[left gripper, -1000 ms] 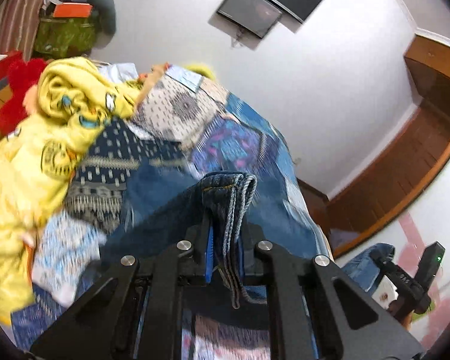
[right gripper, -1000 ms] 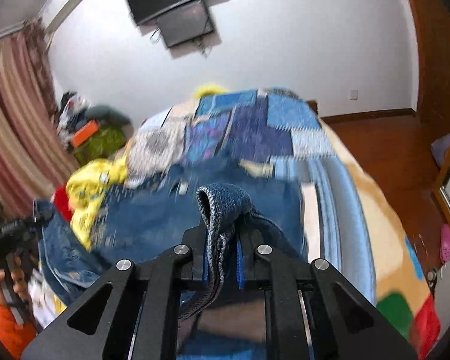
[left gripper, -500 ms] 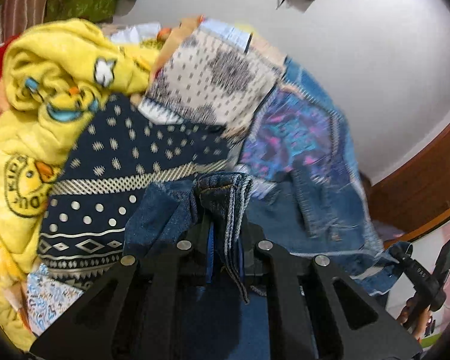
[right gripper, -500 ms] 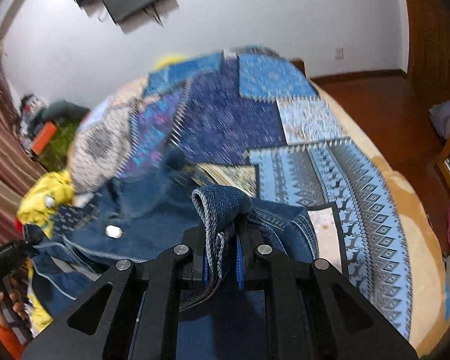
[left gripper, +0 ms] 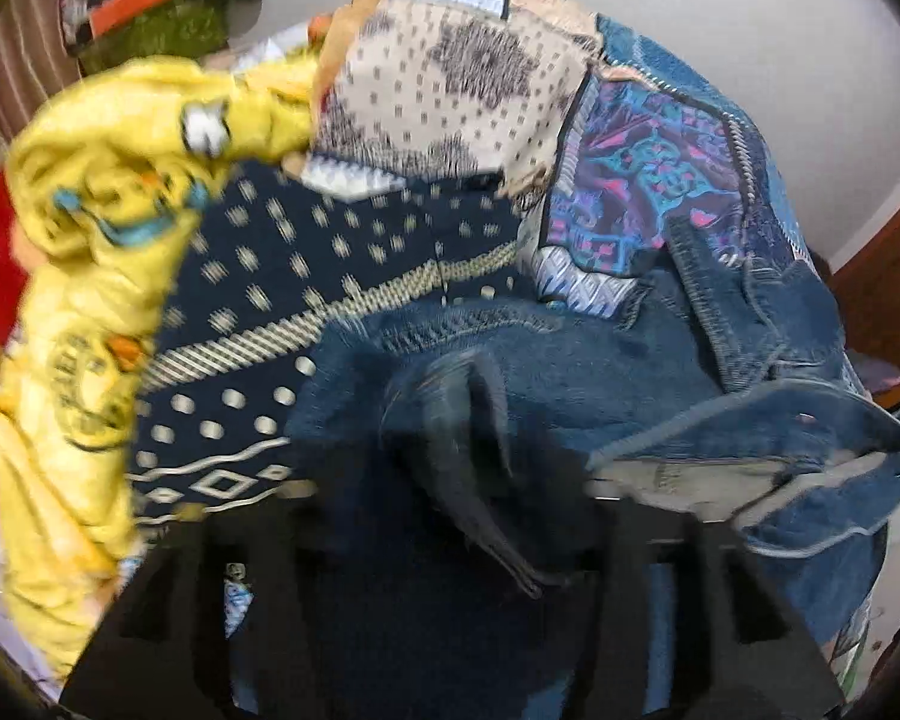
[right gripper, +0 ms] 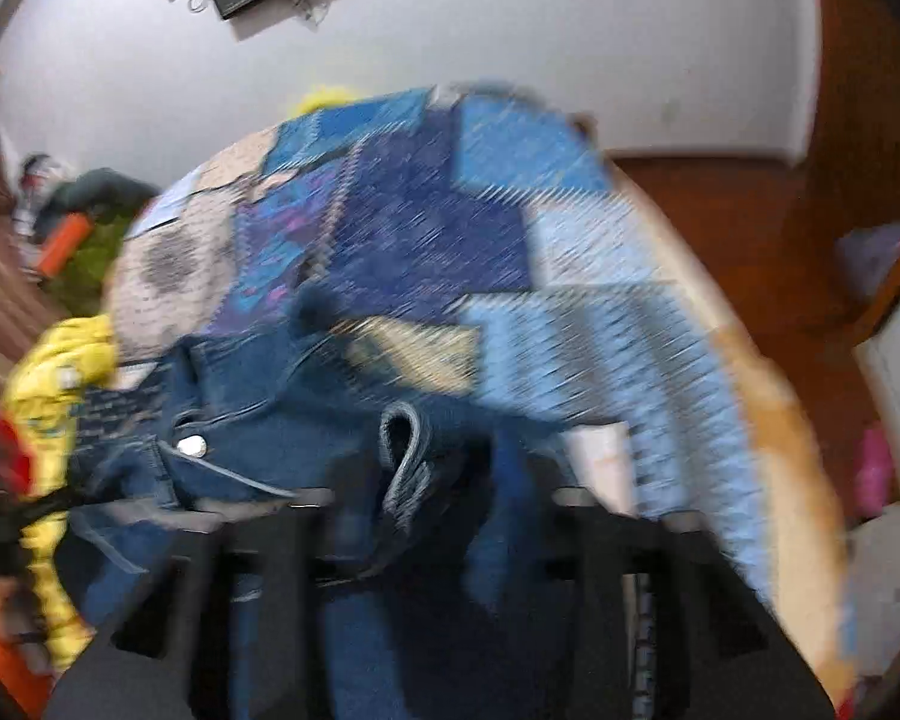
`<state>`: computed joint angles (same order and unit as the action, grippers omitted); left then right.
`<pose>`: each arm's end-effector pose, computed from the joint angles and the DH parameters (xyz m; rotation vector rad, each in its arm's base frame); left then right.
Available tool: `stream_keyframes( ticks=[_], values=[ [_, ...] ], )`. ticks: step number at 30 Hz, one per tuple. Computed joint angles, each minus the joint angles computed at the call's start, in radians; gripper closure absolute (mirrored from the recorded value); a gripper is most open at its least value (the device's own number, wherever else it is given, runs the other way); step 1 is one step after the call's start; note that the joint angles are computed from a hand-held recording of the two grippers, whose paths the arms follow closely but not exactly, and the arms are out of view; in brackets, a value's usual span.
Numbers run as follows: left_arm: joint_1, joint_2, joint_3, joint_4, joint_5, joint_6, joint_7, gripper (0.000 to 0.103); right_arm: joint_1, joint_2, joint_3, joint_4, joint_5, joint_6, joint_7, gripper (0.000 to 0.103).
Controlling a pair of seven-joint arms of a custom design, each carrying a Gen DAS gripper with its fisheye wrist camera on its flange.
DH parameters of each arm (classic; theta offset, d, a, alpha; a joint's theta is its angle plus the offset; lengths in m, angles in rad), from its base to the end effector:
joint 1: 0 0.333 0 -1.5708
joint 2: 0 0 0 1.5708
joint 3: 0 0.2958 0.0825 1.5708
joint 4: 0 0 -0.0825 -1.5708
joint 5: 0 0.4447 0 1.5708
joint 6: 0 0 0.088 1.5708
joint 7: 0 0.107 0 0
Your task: Fold large clothes
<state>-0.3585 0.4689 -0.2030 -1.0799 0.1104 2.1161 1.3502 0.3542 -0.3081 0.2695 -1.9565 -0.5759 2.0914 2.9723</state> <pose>0.6843 -0.3744 0.6140 -1.6376 2.2722 -0.7507 0.4664 0.3239 0.6319 -1.1842 2.2147 -0.6936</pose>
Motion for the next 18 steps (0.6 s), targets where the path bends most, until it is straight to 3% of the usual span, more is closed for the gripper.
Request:
stream_keyframes(
  ticks=[1, 2, 4, 6, 9, 18],
  values=[
    [0.000, -0.029, 0.001, -0.035, 0.008, 0.030, 0.000, 0.033, -0.011, 0.011, 0.041, 0.038, -0.076, -0.101, 0.023, 0.023],
    [0.003, -0.066, 0.000, -0.075, 0.011, 0.063, 0.003, 0.029, -0.011, 0.000, 0.065, 0.044, -0.143, -0.150, 0.045, 0.017],
    [0.022, -0.131, -0.015, -0.138, -0.017, 0.110, 0.033, 0.011, 0.006, -0.044, 0.056, 0.017, -0.160, -0.124, 0.056, 0.017],
    [0.047, -0.201, -0.033, -0.214, -0.071, 0.165, 0.075, 0.007, 0.023, -0.094, 0.032, -0.020, -0.111, -0.050, 0.043, 0.017],
    [0.068, -0.258, -0.049, -0.263, -0.138, 0.161, 0.142, 0.006, 0.029, -0.137, 0.032, -0.055, -0.059, 0.017, -0.007, 0.017],
    [0.074, -0.356, -0.056, -0.409, -0.200, 0.071, 0.304, 0.006, 0.056, -0.086, 0.066, -0.055, 0.034, 0.063, -0.140, 0.016]
  ],
)
